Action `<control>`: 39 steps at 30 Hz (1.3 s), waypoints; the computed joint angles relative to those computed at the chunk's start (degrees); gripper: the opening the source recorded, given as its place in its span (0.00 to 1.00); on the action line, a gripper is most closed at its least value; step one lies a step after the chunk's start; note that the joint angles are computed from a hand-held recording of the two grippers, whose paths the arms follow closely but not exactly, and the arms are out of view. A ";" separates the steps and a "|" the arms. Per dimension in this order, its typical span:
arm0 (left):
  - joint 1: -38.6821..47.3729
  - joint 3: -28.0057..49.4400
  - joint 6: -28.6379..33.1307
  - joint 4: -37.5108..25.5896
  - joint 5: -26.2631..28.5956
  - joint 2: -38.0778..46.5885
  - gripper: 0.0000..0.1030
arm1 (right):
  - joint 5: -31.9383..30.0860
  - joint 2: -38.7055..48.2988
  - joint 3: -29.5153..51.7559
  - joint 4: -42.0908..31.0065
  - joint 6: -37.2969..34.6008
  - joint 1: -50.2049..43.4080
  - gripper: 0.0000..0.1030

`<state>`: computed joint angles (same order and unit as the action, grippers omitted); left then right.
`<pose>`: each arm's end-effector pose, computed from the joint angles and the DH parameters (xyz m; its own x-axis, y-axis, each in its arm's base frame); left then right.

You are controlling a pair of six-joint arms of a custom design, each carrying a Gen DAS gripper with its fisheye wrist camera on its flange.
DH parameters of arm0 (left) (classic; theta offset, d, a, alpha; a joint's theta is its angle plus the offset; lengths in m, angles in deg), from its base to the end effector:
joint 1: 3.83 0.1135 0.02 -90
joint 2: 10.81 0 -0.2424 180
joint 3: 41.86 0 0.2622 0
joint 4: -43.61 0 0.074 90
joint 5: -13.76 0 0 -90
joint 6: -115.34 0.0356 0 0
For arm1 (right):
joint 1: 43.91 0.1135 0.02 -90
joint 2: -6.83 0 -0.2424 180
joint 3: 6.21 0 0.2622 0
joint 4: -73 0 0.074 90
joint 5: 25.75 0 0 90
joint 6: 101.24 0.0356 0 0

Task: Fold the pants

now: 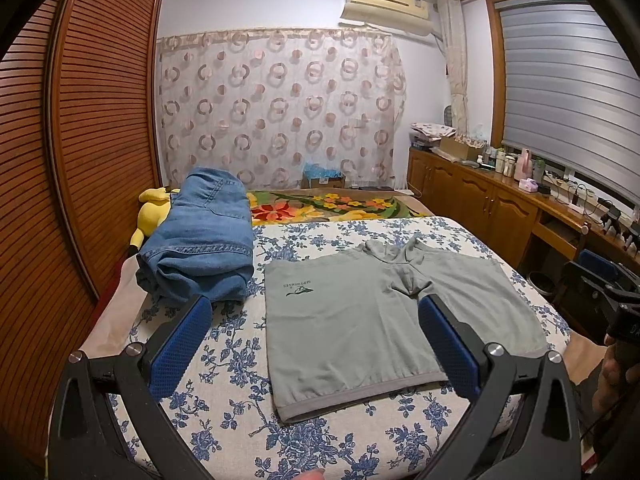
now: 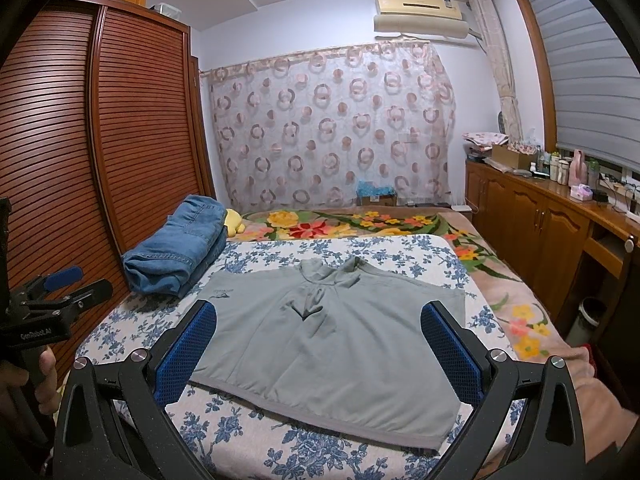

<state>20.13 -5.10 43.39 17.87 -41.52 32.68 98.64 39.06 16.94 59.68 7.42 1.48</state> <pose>0.1834 0.0593 0.1942 -0.4338 0.0859 -0.8969 0.2522 0.9672 -0.0293 0.1333 0.1065 0.1620 -0.3242 0.0473 -0.9448 -0.1235 0.9881 0.0919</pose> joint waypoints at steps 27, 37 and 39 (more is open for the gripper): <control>0.07 1.44 -0.45 -4.44 0.19 -3.74 1.00 | 0.54 0.74 0.36 0.46 0.24 0.65 0.99; 0.12 1.25 -0.52 -4.29 0.28 -3.89 1.00 | 0.45 1.04 0.41 0.80 0.16 0.62 0.99; 0.09 1.51 -0.53 -4.83 0.19 -4.21 1.00 | 0.52 1.00 0.41 0.75 0.15 0.65 0.99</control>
